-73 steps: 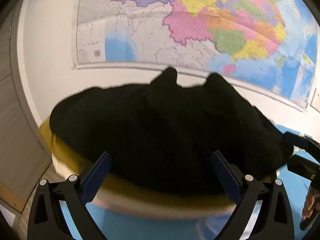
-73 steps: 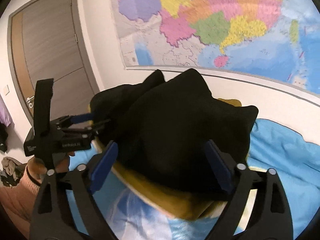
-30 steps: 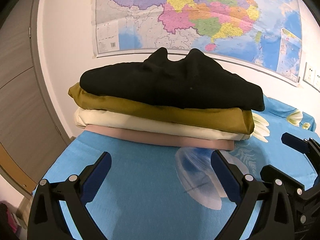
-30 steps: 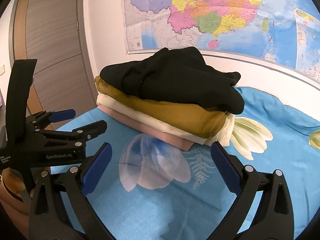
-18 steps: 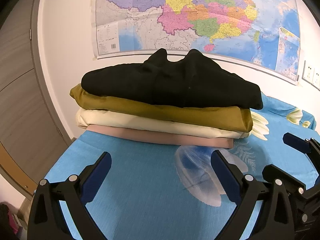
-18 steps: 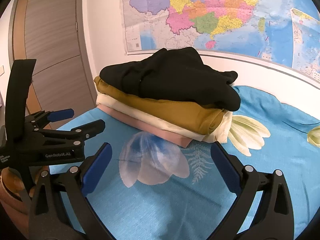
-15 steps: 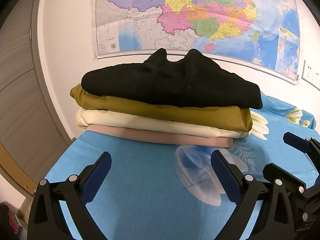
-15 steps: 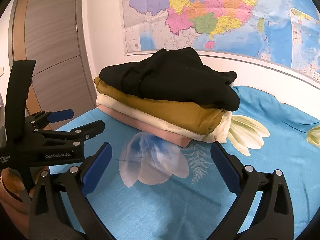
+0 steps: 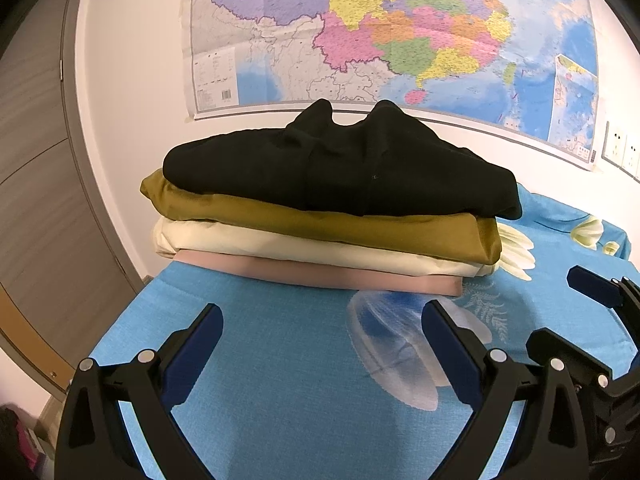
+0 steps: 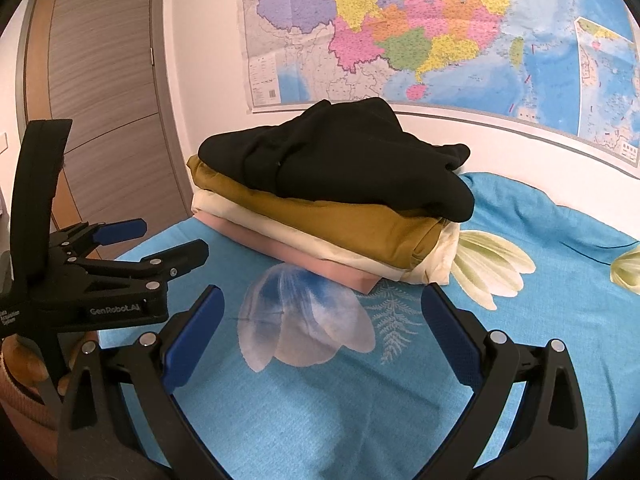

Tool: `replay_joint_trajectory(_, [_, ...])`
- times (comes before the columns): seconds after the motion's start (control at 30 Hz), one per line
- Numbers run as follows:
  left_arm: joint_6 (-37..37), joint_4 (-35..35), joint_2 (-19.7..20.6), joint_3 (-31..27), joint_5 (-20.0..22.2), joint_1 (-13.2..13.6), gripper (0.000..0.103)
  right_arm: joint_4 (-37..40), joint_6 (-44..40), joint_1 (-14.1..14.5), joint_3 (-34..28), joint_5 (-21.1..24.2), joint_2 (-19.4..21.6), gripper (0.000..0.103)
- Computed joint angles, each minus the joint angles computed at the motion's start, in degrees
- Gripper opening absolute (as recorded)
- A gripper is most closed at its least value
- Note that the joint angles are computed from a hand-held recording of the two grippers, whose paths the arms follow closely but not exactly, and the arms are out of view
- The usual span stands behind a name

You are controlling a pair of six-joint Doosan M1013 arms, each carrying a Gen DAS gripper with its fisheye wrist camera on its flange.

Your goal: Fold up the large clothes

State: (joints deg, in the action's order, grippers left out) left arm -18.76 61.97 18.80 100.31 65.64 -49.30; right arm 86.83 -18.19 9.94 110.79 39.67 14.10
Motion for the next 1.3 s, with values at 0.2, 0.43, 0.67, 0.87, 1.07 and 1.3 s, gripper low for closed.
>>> replay_joint_trajectory(0.2, [0.0,0.3,0.0,-0.1,0.4,-0.2,0.096,-0.2,0.1,-0.1,0.0,0.3,0.0,0.097])
replay_joint_trajectory(0.43, [0.1,0.2,0.1,-0.2,0.7,-0.4,0.096,-0.4,0.4,-0.1,0.1,0.6,-0.1,0.097])
replay_joint_trajectory(0.67, [0.4,0.0,0.2,-0.4,0.7,-0.3,0.096,-0.2,0.3,-0.3,0.2,0.8,-0.2,0.097])
replay_joint_trajectory(0.87, [0.1,0.0,0.3,-0.4,0.8,-0.5,0.096,0.0,0.1,-0.3,0.3,0.7,-0.2,0.097])
replay_joint_trajectory(1.07, [0.0,-0.2,0.4,-0.4,0.7,-0.6,0.096,0.0,0.2,-0.3,0.4,0.6,-0.2,0.097])
replay_joint_trajectory(1.3, [-0.1,-0.3,0.4,-0.4,0.8,-0.8,0.096,0.1,0.2,-0.3,0.5,0.5,-0.3,0.097])
